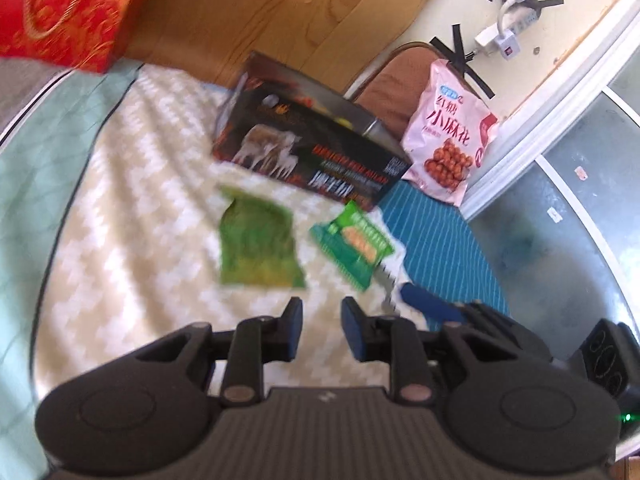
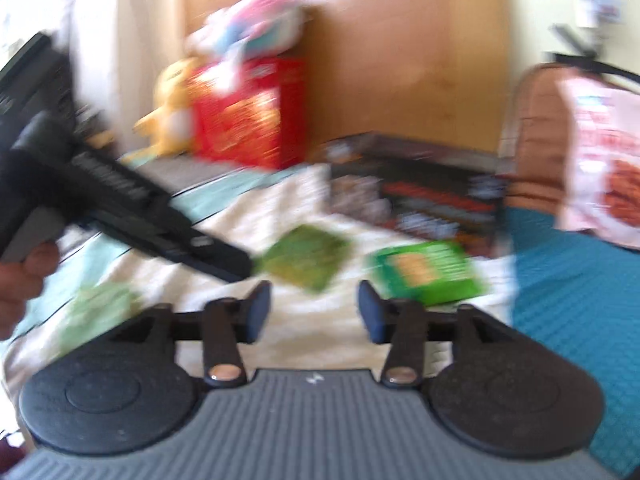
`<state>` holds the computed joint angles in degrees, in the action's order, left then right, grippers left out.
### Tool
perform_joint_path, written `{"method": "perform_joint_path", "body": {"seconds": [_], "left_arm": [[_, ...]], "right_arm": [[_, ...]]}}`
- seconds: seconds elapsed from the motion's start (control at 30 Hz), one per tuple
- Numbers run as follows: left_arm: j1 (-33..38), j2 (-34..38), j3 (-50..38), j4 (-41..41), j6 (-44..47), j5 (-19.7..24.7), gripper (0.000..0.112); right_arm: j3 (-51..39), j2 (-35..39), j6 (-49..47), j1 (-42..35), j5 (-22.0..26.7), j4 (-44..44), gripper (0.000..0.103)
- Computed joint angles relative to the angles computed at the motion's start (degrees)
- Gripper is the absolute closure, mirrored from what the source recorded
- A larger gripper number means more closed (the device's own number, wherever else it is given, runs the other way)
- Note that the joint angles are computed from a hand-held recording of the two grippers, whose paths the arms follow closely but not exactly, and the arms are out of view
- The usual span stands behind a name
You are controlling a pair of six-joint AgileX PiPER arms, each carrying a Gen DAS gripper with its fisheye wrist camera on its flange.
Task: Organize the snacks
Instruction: 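Move the left tool to the green cracker packet on the sheet, then close the left tool on the green cracker packet and lift it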
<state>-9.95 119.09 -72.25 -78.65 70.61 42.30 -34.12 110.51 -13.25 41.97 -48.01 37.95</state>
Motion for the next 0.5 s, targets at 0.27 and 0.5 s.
{"method": "perform_joint_path", "body": {"seconds": [0.27, 0.5], "left_arm": [[-8.3, 10.8, -20.3, 17.3, -25.0, -1.2, 0.079], [-9.5, 14.5, -26.1, 22.0, -34.4, -2.3, 0.076]], "right_arm": [[-0.8, -1.4, 1.3, -14.6, 7.0, -12.6, 0.024], [-8.7, 2.2, 11.6, -26.6, 18.3, -36.0, 0.018]]}}
